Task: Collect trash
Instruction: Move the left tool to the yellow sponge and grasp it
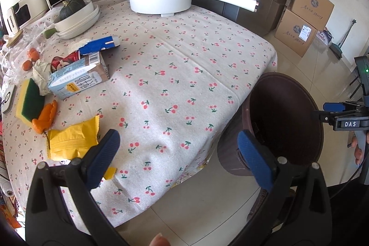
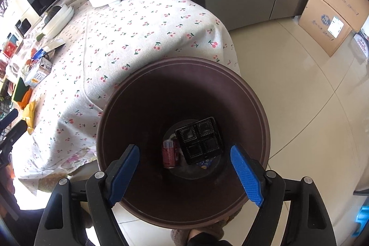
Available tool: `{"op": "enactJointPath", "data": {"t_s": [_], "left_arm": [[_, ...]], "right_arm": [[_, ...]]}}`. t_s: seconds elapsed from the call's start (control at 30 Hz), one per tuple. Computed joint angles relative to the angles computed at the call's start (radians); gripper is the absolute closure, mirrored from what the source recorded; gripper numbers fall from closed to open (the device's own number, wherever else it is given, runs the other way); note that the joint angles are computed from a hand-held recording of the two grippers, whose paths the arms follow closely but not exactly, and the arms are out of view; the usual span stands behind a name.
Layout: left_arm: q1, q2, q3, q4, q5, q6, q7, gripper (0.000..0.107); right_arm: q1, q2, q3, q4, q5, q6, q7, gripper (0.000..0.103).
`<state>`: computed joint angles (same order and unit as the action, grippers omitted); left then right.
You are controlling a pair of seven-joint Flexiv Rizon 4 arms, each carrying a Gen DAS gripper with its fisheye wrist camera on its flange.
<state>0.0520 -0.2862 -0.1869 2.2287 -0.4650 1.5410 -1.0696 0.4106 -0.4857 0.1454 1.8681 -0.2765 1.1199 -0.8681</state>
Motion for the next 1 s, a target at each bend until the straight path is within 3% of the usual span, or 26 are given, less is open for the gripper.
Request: {"op": "enactJointPath", "data": {"t_s": [0.47, 1.0], "left_arm": [[-0.020, 0.021, 0.153, -0.022, 0.078, -0.085, -0.121, 0.005], [0.080, 0.021, 0.269, -0.080, 0.170, -0.159, -0.205, 0.005]], "right_arm": [[0.042, -0.059, 0.021, -0.122, 0.005, -0.044, -0.035, 0.020], [0.127, -0.180, 0.026, -0.356, 0.003, -0.144, -0.091, 0.019]]}}
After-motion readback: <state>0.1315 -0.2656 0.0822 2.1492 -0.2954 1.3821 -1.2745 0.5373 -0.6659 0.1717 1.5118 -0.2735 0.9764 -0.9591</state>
